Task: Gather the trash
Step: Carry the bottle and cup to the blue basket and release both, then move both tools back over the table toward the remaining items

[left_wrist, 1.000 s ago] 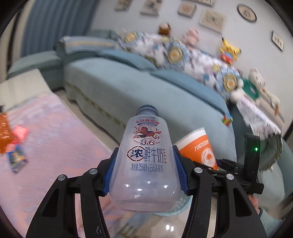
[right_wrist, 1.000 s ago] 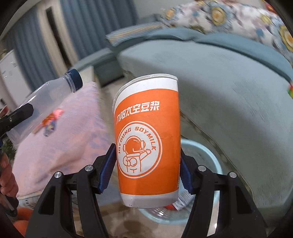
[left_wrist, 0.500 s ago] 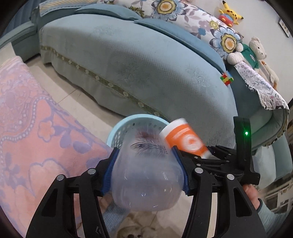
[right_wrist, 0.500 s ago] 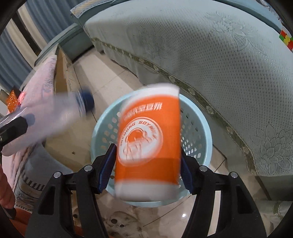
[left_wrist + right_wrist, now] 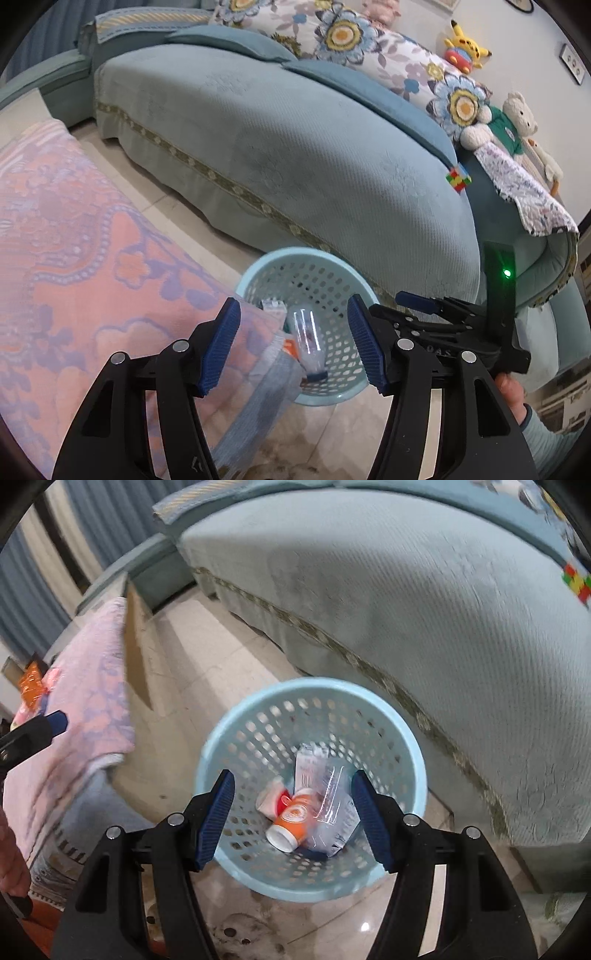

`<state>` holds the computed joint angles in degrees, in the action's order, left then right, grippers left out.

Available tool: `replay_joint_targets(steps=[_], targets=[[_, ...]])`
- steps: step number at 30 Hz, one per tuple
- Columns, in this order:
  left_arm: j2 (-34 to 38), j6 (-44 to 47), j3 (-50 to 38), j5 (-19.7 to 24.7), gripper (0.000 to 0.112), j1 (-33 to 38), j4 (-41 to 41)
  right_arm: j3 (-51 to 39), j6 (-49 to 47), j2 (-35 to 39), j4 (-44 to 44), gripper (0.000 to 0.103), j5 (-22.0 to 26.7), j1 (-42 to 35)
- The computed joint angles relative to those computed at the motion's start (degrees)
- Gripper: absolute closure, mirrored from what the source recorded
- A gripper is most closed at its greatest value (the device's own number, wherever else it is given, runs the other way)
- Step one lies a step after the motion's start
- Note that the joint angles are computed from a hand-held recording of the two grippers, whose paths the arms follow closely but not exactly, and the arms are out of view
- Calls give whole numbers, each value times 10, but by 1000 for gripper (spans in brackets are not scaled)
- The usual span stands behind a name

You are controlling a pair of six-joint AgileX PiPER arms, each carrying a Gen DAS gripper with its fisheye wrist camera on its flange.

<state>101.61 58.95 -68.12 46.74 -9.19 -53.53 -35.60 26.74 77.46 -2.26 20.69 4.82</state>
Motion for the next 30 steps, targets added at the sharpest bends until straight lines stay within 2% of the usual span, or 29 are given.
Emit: replay_joint_targets(steps=[2, 6, 8, 13, 16, 19, 24, 30], targets=[[-18, 6, 3, 4, 55, 14, -7, -3, 19, -19, -17, 41, -9, 25], [-62, 20, 6, 14, 55, 61, -27, -48, 125, -32, -121, 41, -5, 107], [-84, 32, 8, 23, 55, 99, -41, -82, 172, -22, -170, 41, -2, 144], [-107, 58, -6, 49, 55, 208, -66, -210, 190, 47, -199, 41, 6, 217], [-93, 69, -32, 67, 55, 287, -78, -307, 195, 110, -221, 41, 14, 262], [-55, 61, -77, 78, 53, 366, -80, -425, 161, 194, -212, 41, 33, 303], [30, 21, -181, 87, 53, 459, -67, -681, 65, 371, -157, 41, 116, 351], [143, -45, -317, 63, 46, 495, -9, -1004, 8, 592, -120, 41, 237, 373]])
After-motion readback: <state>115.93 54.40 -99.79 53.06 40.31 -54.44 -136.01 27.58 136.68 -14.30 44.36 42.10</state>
